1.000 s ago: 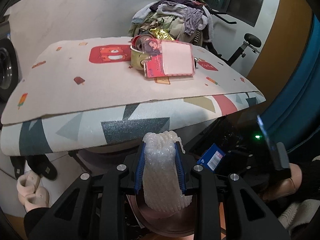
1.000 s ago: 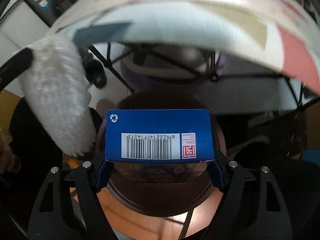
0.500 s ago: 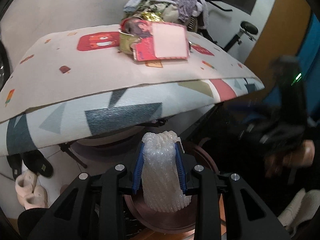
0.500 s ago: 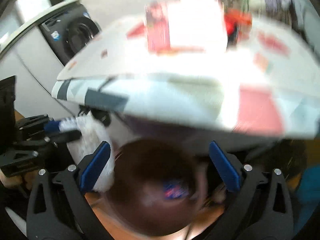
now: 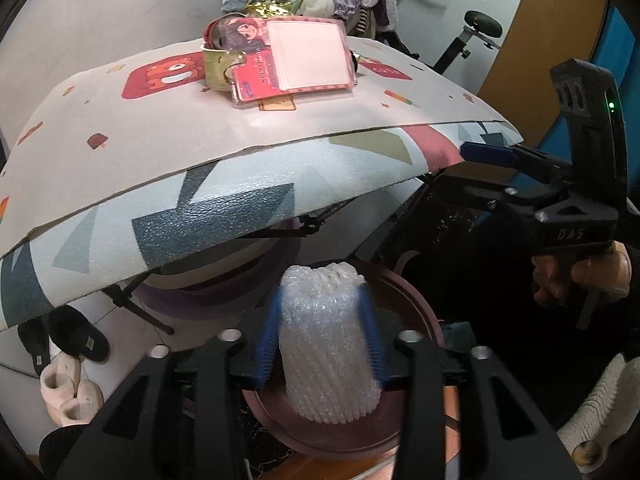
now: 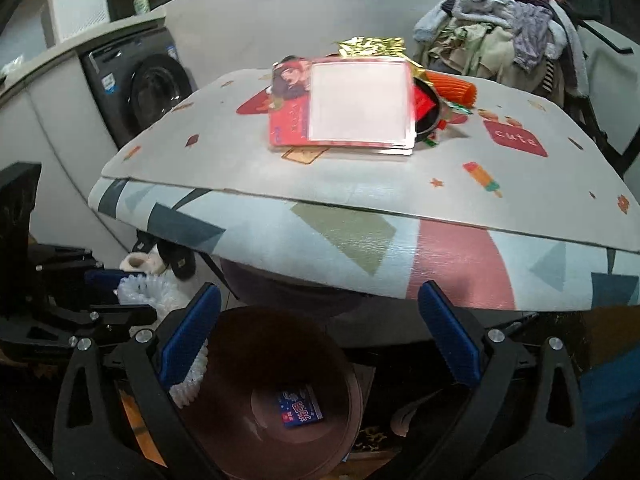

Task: Collect trash
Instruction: 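Lower both tools to the bin and open them to drop box and net, then reach the right tool to the clear card sleeve and grasp its edge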

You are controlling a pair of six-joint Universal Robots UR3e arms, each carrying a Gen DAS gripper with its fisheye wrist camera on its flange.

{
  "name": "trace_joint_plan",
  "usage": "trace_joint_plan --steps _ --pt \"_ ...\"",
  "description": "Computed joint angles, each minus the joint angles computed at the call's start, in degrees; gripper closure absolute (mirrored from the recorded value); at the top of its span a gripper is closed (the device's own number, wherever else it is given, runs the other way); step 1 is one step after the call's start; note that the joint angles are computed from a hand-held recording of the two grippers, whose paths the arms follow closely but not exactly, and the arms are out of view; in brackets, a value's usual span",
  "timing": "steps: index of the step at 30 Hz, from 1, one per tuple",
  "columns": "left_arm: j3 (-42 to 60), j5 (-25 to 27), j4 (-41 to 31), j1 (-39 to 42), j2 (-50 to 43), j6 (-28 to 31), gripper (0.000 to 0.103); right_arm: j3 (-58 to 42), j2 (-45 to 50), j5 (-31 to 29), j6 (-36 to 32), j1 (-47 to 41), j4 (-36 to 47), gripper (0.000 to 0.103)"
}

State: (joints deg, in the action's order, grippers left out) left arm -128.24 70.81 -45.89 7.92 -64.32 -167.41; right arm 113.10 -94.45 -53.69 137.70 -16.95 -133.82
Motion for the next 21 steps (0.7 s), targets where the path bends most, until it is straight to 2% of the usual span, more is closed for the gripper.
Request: trace_joint_plan --steps 1,2,6,13,21 --pt "0.36 1.60 0.77 -1.17 -0.81 -0.74 0.013 0.66 -0.37 -0.22 -0.25 0.26 -0.49 0.006" --pt "0.50 3.88 2.24 -2.55 -1.54 -1.78 0.009 0.98 -0.50 -0.38 -0.47 0.59 -0.88 0.006" --pt "-0.30 7.26 4.83 -3.26 -0.73 -3.60 0.006 1.42 -0.63 -0.86 -0.66 1.17 -1.40 0.006" --pt "-2.64 5.47 4.53 2.35 3.94 -5.54 0.006 1.07 0.01 -1.08 0.58 1.07 -1.57 0.006" --pt "-3.07 6.11 5.44 2.79 5.19 -6.45 0.006 1.03 0.13 -1.34 0.80 1.21 -1.75 0.006"
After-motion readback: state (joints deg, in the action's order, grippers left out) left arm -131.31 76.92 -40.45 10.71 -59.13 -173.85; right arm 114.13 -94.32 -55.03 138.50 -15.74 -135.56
